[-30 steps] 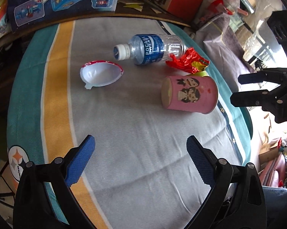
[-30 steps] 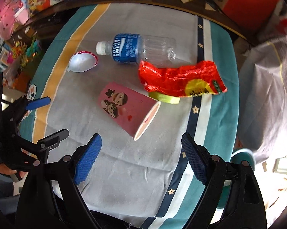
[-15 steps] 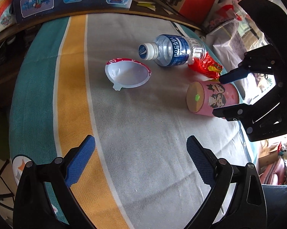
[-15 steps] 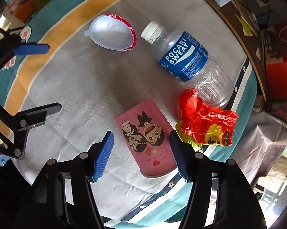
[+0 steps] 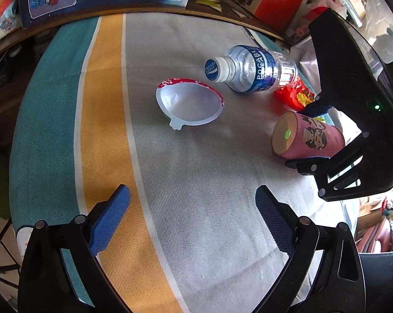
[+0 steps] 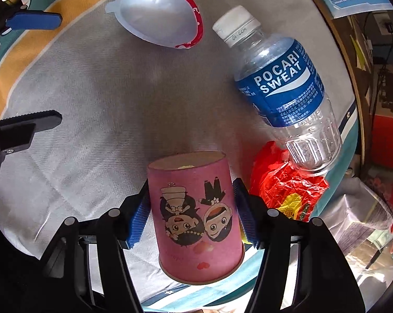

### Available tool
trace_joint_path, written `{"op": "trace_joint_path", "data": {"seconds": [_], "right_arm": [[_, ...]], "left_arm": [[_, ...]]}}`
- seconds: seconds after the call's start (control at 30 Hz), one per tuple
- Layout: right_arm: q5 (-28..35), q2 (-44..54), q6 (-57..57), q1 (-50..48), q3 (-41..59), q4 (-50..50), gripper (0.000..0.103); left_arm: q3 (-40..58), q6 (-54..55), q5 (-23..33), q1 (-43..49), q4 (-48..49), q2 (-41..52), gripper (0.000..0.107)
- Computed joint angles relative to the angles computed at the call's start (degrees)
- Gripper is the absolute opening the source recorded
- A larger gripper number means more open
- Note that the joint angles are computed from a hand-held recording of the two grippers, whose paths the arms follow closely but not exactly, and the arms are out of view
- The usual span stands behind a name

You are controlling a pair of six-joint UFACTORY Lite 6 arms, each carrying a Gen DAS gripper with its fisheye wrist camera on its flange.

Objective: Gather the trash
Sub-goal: 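Grasp the pink cartoon cup with the right tool, then grasp the Pocari Sweat bottle with the left tool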

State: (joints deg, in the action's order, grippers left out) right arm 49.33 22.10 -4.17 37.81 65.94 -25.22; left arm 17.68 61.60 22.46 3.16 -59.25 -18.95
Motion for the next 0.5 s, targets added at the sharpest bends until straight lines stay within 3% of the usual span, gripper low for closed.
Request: {"op": "trace_joint_path", "data": {"seconds": [0.13,0.27,0.5], "right_arm": [[-1.5,-3.62,0.12,-0.79,-2.18,2.33,0.057],[-1.35,-8.52,-2.22,-4.58,-3.05,8.16,0.057],[-4.97,-17.94,-11.93,-18.1,-7.49,26.92,0.057]], "left_arm": [[0.61,-2.46,-0.18,-1.25,1.38,0.21,0.097],[1.09,-12.17,-1.17,-5.67,8.62,-2.59,0.097],[2.56,-31.25,-1.96,-13.15,22.7,-6.49,0.097]]}}
